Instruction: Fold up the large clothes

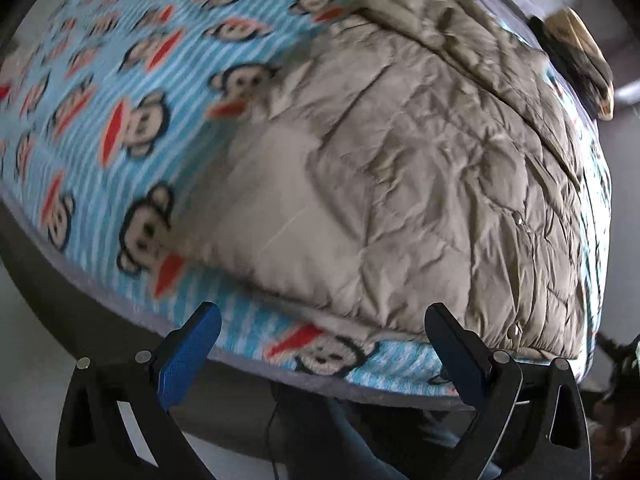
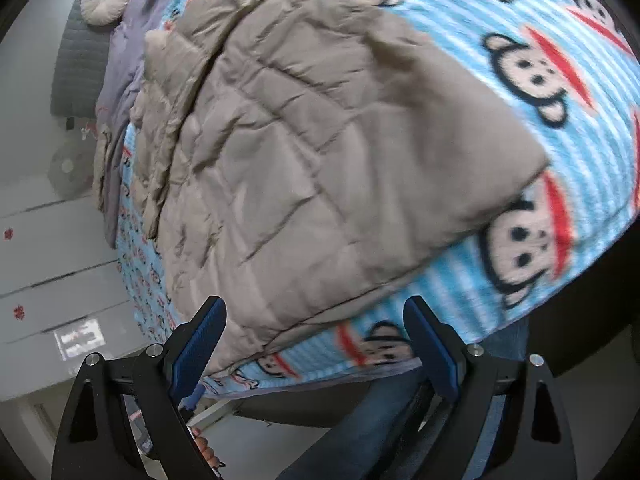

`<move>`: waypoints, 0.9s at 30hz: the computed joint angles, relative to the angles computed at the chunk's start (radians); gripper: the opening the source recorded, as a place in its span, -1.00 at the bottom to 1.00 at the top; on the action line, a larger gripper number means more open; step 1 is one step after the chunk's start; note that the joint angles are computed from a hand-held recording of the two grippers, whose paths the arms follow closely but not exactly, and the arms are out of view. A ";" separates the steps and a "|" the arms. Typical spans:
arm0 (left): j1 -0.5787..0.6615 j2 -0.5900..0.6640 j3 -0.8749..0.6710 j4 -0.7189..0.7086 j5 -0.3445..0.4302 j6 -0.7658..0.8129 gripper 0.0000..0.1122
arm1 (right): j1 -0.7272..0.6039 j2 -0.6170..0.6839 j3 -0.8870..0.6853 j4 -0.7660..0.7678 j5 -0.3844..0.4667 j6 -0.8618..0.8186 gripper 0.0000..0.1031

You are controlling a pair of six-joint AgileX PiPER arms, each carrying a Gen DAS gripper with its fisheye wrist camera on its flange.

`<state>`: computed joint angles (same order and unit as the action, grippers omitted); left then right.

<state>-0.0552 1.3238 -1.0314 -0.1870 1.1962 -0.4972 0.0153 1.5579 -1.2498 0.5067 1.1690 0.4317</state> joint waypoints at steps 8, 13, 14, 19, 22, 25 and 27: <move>0.148 0.006 0.163 -0.255 -0.125 0.129 0.81 | -0.150 -0.046 0.177 0.143 -0.076 -0.071 0.78; 0.150 0.088 0.131 -0.354 -0.193 0.223 0.81 | -0.175 -0.035 0.215 0.191 -0.133 -0.077 0.78; 0.149 0.103 0.118 -0.359 -0.195 0.230 0.81 | -0.172 -0.033 0.217 0.193 -0.142 -0.075 0.78; 0.128 0.166 0.051 -0.373 -0.211 0.258 0.81 | -0.131 -0.013 0.217 0.222 -0.201 -0.078 0.79; 0.138 0.181 0.045 -0.390 -0.210 0.289 0.81 | -0.126 -0.003 0.229 0.280 -0.244 -0.112 0.79; 0.142 0.193 0.028 -0.406 -0.203 0.314 0.81 | -0.119 0.008 0.242 0.335 -0.284 -0.144 0.79; 0.145 0.187 0.025 -0.417 -0.201 0.341 0.81 | -0.105 0.011 0.247 0.362 -0.310 -0.161 0.79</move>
<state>0.0897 1.5113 -1.0067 -0.6044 0.9955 -0.1561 -0.0899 1.5694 -1.0023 0.8685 0.8591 0.2705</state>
